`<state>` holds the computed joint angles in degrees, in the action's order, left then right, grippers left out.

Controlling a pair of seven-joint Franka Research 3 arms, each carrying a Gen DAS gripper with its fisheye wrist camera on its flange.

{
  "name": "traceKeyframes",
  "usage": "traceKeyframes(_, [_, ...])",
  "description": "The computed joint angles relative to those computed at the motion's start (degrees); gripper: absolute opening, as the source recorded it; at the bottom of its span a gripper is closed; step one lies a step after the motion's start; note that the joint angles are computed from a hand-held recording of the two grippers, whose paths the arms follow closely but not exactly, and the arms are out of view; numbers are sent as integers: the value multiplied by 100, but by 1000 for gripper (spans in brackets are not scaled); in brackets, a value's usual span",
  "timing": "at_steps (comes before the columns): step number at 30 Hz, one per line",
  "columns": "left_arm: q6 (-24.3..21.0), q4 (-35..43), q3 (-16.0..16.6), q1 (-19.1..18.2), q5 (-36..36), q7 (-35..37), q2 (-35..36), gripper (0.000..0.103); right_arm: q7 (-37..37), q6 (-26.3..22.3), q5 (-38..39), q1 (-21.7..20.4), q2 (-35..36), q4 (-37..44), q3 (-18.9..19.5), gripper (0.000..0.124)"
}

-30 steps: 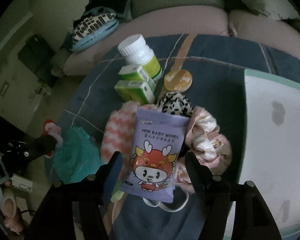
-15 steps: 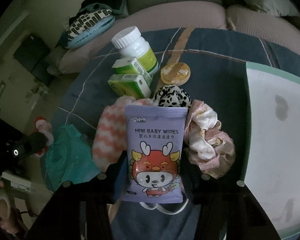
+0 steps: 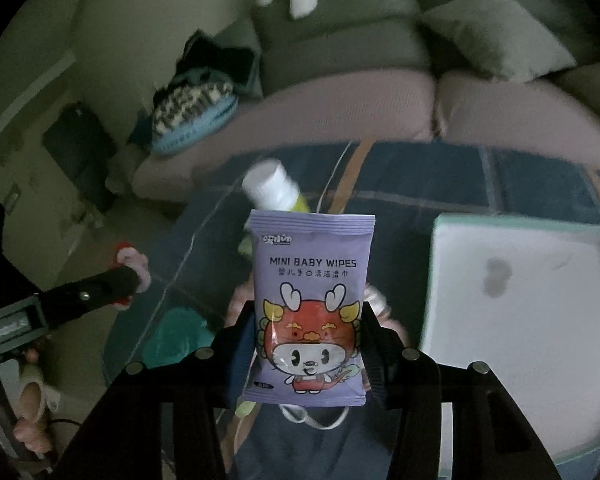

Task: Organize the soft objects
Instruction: 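Carry the wipes packet in right and red toy in left over the tray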

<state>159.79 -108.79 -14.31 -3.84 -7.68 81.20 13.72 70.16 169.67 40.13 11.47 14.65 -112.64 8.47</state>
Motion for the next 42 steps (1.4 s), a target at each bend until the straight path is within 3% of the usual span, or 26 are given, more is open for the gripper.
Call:
traceKeyframes(5, [-21, 417, -95, -127, 90, 41, 160, 37, 582, 534, -353, 87, -552, -540, -369, 51])
traceKeyframes(8, [-78, 676, -217, -203, 65, 145, 300, 37, 1368, 807, -1025, 193, -880, -937, -733, 51])
traceKeyframes(11, [-136, 934, -322, -283, 27, 241, 480, 37, 2953, 943, -2677, 375, -1178, -1305, -1331, 51])
traceKeyframes(14, [-277, 1310, -391, -416, 58, 253, 760, 37, 5245, 919, -5193, 279, -1422, -1538, -1810, 51])
traceKeyframes(16, [-407, 1581, -443, -503, 74, 260, 968, 37, 6572, 759, -6628, -64, -1601, -1612, -1822, 51])
traceKeyframes(20, [-547, 1946, -520, -665, 120, 268, 1273, 37, 7870, 345, -7915, -786, -1890, -1752, -1564, 51])
traceKeyframes(30, [-1077, 2996, -441, -1214, 455, -60, 2145, 37, 8069, -464, -7961, -1718, -1993, -1818, -1045, 51])
traceKeyframes(36, [-1286, 3580, -237, -1531, 866, -362, 2680, 37, 7432, -240, -7178, -1623, -1486, -1598, -1151, 51])
traceKeyframes(42, [-1666, 4359, -79, -1731, 1103, -644, 3312, 37, 6355, -69, -5766, -1317, -863, -1295, -1318, 51])
